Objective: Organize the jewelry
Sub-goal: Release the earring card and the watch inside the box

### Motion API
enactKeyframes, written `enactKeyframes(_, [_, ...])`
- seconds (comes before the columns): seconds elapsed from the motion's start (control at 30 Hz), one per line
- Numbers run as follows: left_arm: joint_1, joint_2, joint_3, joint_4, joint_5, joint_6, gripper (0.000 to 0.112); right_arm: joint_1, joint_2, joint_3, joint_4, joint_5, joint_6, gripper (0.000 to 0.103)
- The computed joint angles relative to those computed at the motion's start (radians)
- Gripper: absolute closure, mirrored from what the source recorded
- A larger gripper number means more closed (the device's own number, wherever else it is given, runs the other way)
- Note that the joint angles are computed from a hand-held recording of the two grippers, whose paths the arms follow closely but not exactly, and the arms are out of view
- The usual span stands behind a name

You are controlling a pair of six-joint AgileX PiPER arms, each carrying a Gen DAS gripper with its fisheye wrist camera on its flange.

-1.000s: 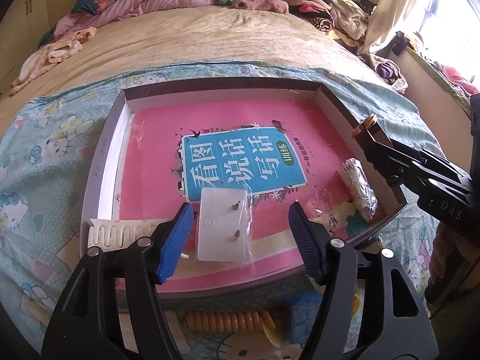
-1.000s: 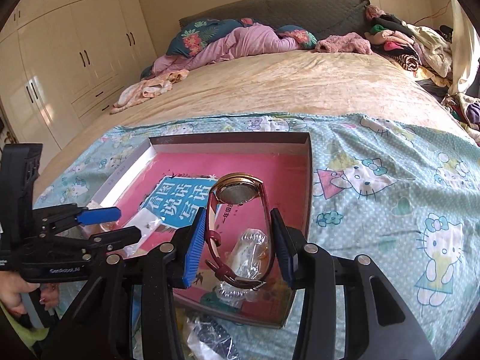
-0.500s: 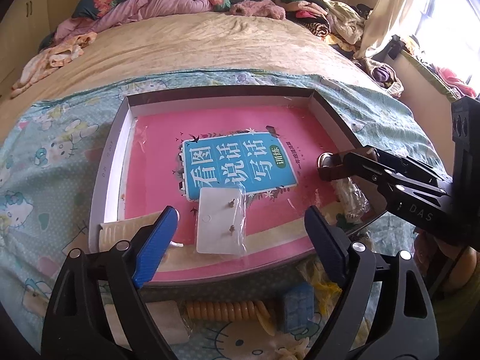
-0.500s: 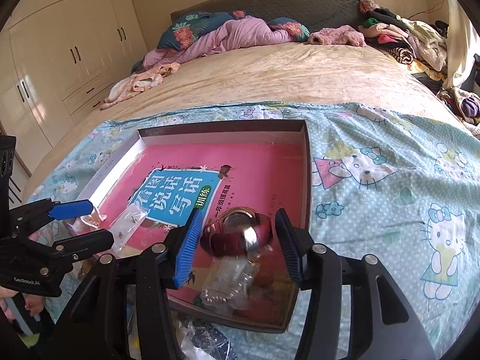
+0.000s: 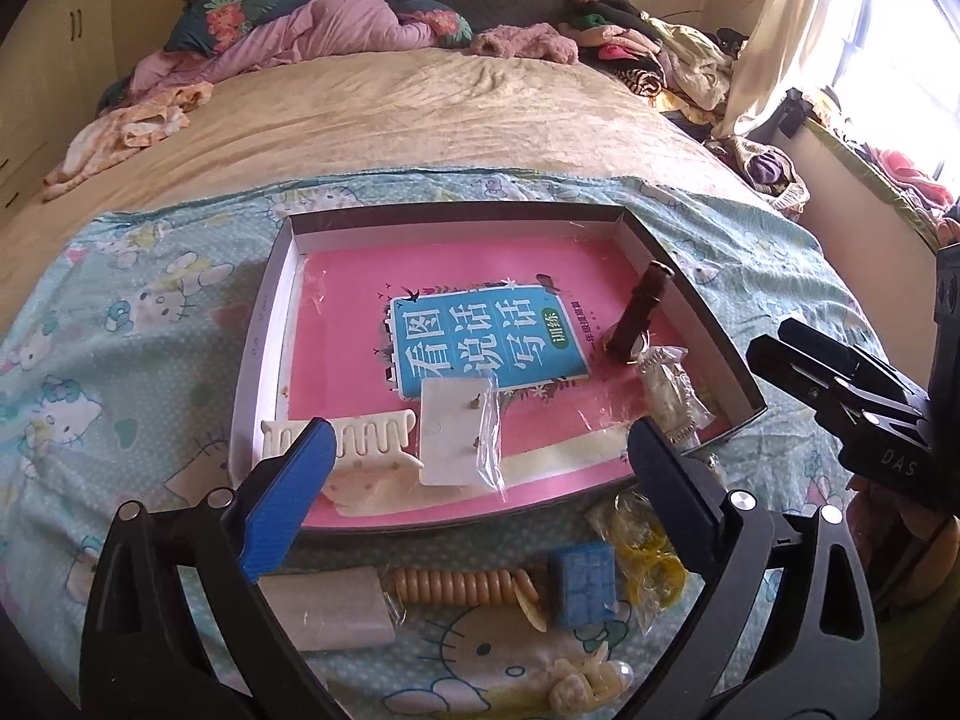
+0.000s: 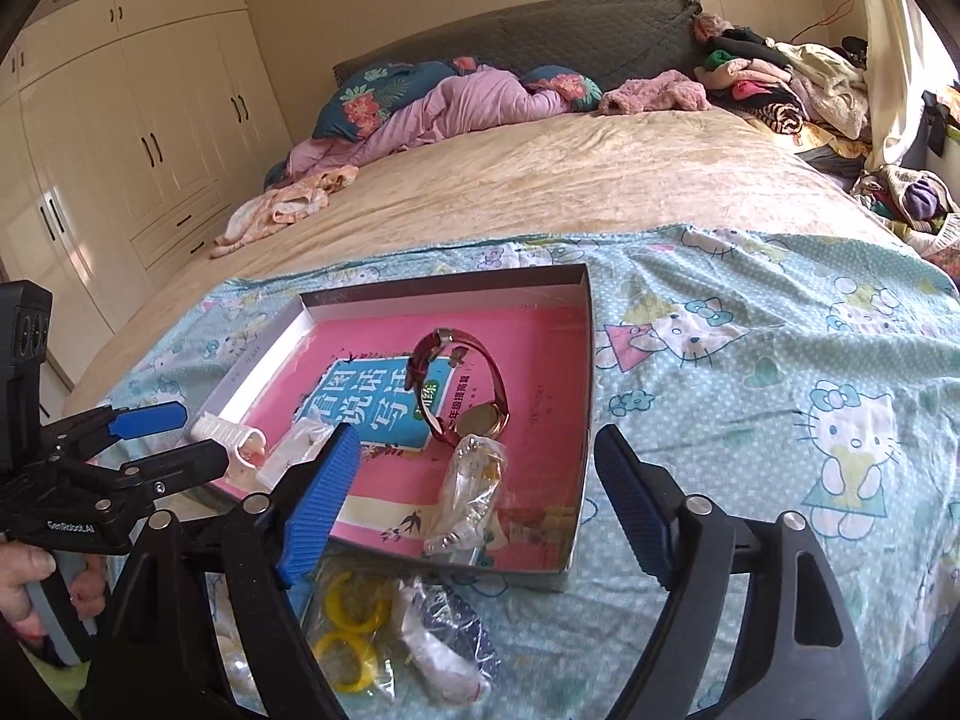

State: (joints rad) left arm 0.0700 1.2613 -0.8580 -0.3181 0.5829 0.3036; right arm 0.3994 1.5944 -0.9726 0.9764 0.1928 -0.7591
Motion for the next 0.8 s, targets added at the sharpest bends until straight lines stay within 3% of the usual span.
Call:
enactKeyframes(0.4, [0.01, -0.109, 0.041, 0.036, 0.028, -0.037, 0.019, 0.008, -0.142, 0.088, 0.0, -0.005, 0.018, 0.017])
enactKeyframes(0.8, [0.034, -0.215, 0.082, 0.026, 0.064, -0.029, 0.019, 0.065, -0.254, 0.125, -0.293, -0.016, 0.316, 0.016])
